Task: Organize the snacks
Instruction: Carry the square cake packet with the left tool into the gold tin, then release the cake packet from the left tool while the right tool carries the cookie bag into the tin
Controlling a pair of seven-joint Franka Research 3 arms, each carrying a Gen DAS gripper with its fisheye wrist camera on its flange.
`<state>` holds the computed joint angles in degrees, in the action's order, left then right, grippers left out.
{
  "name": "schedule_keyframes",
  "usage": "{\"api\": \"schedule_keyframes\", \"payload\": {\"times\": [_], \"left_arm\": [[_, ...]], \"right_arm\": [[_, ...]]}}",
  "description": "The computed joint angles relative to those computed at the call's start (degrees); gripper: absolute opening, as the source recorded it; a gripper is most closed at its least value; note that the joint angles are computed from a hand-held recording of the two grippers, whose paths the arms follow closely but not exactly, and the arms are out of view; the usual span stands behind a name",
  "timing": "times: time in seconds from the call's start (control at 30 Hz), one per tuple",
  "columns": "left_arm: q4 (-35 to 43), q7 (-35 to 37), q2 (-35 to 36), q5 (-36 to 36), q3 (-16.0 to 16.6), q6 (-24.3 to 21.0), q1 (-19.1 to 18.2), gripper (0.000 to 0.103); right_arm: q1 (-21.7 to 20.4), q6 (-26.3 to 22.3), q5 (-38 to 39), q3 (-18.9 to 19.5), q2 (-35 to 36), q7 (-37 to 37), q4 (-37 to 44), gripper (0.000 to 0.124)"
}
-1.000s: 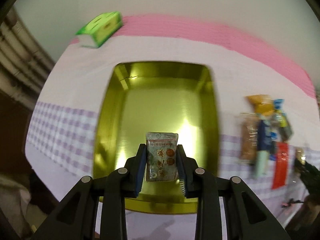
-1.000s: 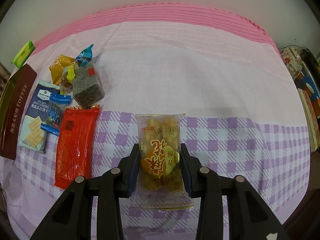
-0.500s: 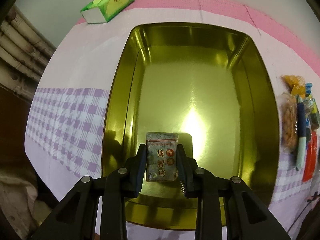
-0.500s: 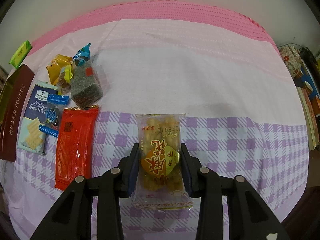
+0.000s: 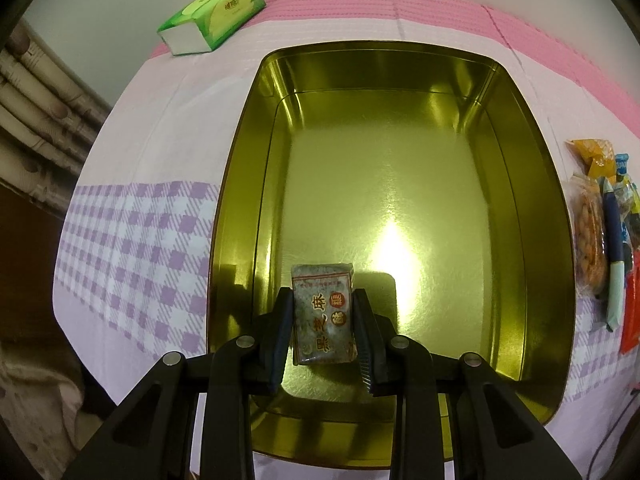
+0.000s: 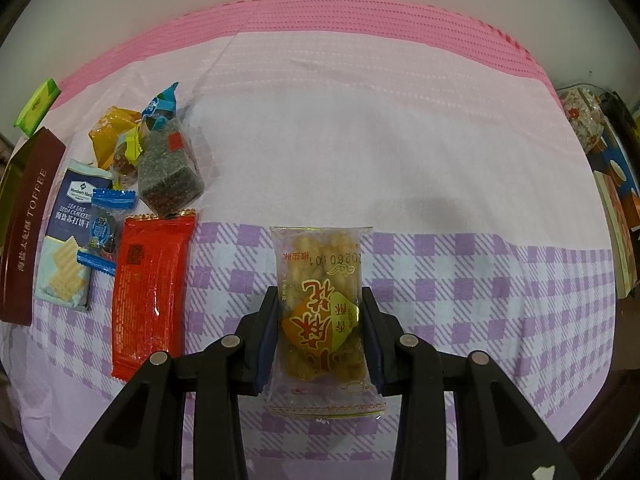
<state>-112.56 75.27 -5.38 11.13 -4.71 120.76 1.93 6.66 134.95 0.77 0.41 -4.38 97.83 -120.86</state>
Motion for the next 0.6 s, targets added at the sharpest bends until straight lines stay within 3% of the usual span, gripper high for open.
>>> {"api": "schedule_keyframes", "payload": {"times": [0.37,0.6], "left_arm": [[-1.12,1.15,-1.14,-1.39,0.43,2.23,0.47,0.031],[-1.88,2.34,-2.49,-2.74,0.76,4.2,0.45,0.032]], "right_arm": [[0.02,1.76,-2.02,0.45,-0.99,3.55,-1.69,0.034],[-0.17,2.74,-7.2,1.34,-3.03,8.69,-2.46,0.034]]}}
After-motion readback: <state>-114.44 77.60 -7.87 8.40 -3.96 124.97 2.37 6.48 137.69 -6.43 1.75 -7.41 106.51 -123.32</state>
